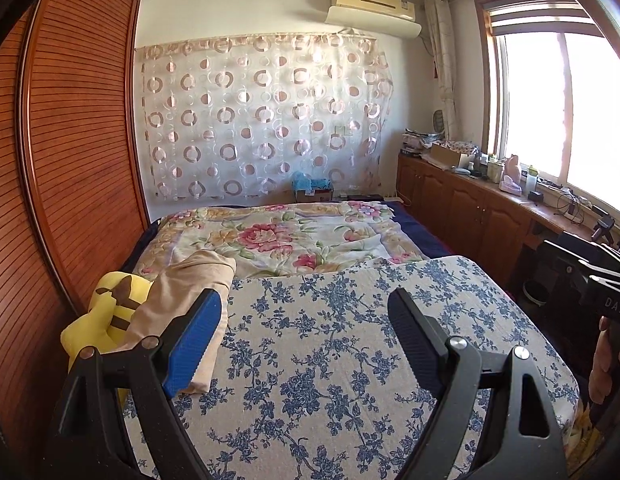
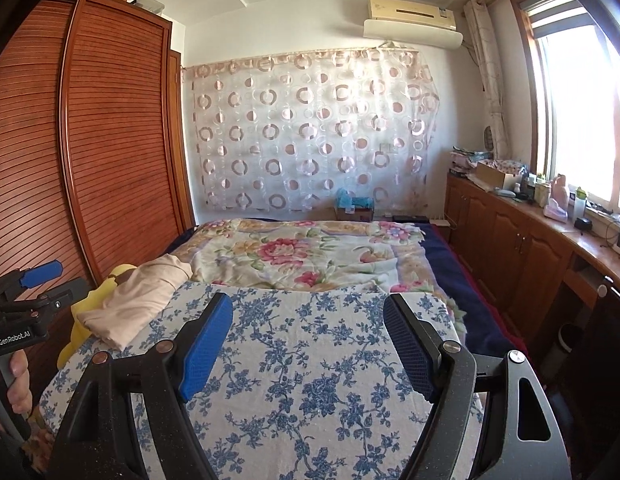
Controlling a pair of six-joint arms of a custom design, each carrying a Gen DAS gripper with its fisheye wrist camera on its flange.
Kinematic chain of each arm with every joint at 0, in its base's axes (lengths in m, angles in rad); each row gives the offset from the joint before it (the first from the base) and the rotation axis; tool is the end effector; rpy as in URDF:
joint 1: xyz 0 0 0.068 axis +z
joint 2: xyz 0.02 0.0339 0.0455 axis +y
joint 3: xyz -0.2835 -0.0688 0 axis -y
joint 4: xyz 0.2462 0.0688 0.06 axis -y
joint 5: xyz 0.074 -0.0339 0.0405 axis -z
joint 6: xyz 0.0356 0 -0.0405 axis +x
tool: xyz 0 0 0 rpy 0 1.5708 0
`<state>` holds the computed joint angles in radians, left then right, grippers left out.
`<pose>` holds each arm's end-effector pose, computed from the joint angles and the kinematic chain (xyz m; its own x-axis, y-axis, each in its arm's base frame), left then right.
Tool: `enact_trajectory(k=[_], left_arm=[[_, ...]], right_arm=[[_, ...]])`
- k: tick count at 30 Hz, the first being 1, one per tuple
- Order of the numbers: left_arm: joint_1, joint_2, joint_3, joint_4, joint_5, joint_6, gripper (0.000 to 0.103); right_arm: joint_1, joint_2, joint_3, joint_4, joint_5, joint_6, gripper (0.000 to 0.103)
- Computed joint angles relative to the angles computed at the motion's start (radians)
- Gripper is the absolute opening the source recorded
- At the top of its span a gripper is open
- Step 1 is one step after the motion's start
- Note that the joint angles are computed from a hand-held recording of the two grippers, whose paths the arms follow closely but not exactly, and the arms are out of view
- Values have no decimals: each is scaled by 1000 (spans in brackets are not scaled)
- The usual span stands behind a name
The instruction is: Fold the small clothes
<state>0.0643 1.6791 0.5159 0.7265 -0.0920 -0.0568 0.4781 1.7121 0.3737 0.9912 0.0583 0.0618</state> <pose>0.3017 0.0227 0.1468 -0.4131 -0.0832 -0.9069 -0.1708 0.9852 -0.0126 0.2478 0.1261 0.1311 -0.3269 -0.1000 -0.9398 -0.3912 0.9195 0.0383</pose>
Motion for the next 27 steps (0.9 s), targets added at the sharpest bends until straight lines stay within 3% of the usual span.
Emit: enact_trajectory(k=[27], left_arm=[[1, 5, -15, 25, -13, 6, 86]], right_arm=[[-80, 59, 49, 10, -87, -32, 79]])
